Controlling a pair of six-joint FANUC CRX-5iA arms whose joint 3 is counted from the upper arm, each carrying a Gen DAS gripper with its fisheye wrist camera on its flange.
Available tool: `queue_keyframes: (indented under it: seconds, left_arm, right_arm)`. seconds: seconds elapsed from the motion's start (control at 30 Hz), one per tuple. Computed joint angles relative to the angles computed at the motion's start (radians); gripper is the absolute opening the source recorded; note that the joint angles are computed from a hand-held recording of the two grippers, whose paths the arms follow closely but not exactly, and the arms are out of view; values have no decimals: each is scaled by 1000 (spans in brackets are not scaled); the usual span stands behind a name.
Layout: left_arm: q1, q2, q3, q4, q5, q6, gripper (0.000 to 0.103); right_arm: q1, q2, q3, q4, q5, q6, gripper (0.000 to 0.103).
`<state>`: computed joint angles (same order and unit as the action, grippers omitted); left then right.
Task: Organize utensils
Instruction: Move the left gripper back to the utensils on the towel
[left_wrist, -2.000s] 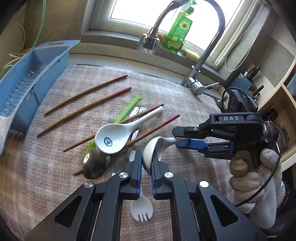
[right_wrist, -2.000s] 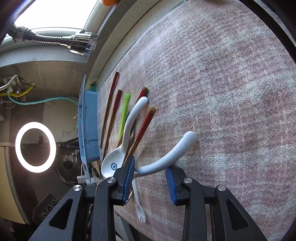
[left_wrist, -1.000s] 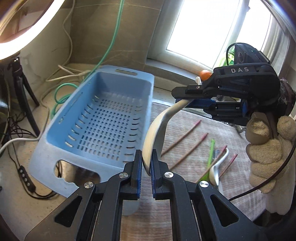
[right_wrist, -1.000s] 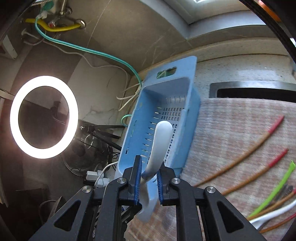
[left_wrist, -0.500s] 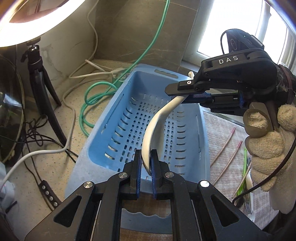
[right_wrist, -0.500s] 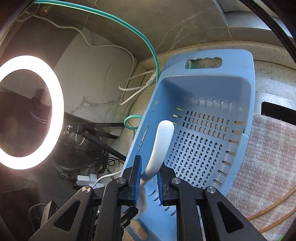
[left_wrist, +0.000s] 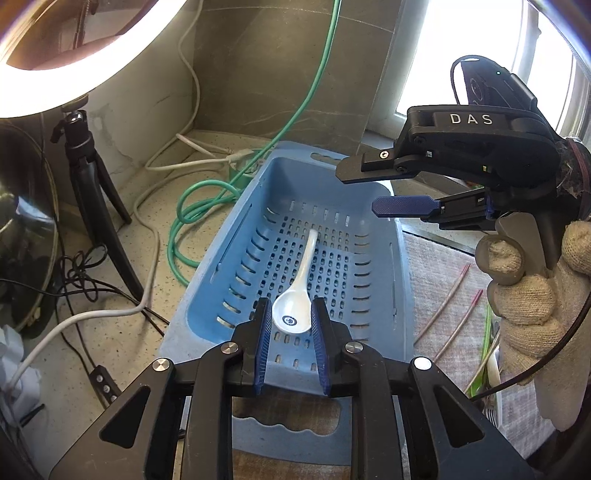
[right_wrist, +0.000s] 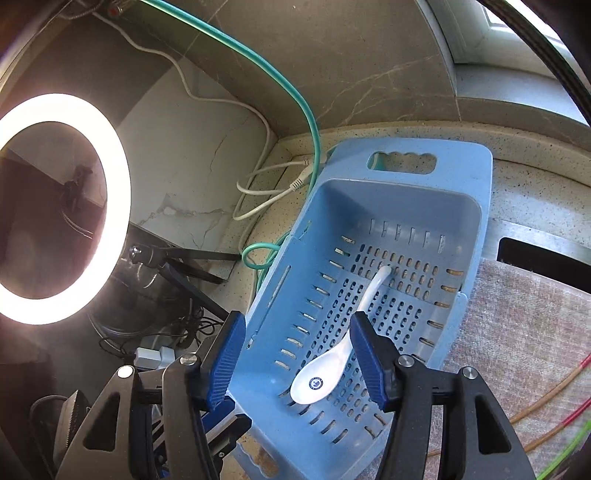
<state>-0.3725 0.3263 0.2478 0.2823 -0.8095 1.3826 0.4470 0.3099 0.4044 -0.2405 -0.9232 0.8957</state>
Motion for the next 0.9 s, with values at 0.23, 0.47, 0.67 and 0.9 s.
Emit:
queue_keyframes:
  seconds: [0.23, 0.47, 0.67, 0.9]
  left_arm:
    - [-19, -55, -32, -20, 4, 35, 20]
    - [-67, -125, -76, -65, 20, 89, 26]
    - [-119, -155, -113, -48, 19, 81, 28]
    - [-188, -152, -133, -8, -3, 50, 28]
  right_arm:
    - [7, -95, -85, 7, 26, 6, 55]
    - [11, -245, -215, 34, 57, 28, 55]
    - [0, -392, -350, 88, 76, 26, 55]
    - [-19, -532, -477, 148, -10, 38, 61]
